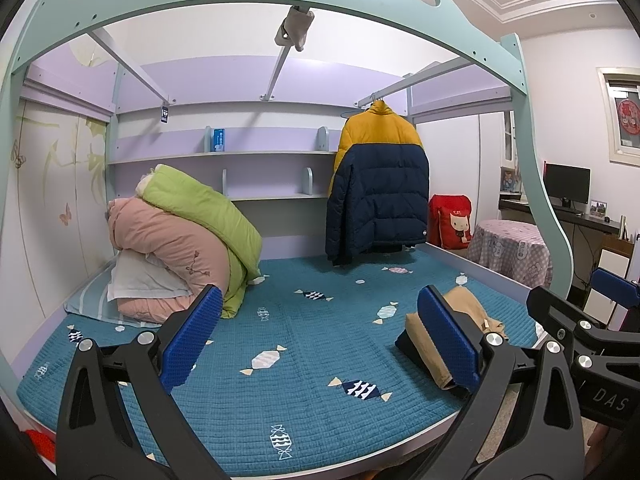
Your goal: Fold large clothes
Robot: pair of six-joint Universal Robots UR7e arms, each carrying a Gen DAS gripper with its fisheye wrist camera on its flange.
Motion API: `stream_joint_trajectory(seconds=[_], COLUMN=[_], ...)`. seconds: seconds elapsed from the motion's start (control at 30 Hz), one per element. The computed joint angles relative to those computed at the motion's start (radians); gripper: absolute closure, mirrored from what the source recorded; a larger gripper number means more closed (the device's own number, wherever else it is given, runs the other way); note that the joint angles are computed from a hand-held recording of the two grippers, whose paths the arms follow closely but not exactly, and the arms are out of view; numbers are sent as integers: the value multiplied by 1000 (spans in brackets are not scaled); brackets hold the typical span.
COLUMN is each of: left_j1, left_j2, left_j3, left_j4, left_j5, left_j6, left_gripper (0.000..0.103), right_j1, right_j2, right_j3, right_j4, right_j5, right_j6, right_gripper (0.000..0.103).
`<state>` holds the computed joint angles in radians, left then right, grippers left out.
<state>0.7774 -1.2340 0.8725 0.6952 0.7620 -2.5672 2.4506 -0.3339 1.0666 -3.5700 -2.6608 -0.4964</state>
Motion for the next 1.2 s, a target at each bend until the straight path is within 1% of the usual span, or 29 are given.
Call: stream_joint_trajectory(seconds=[0.43,0.57,0.8,1.2], left_j1=[4,15,24,89], left_j2=[2,8,14,99], left_j3=[-2,-7,-15,-138], left_j4=[2,3,11,67], left_j5=[6,18,25,97], left_j6=[0,2,-3,-13], left_gripper=[5,5,5,5], right_j1=[-3,-9,-21,-43], right_j2=[3,4,18,72], right_j3=[-7,-12,-41,-142], right_j4=[-1,-2,15,79], right_j5=[-1,1,0,-23], right_j6=[-8,-12,-18,-30], right_gripper=[8,8,8,8])
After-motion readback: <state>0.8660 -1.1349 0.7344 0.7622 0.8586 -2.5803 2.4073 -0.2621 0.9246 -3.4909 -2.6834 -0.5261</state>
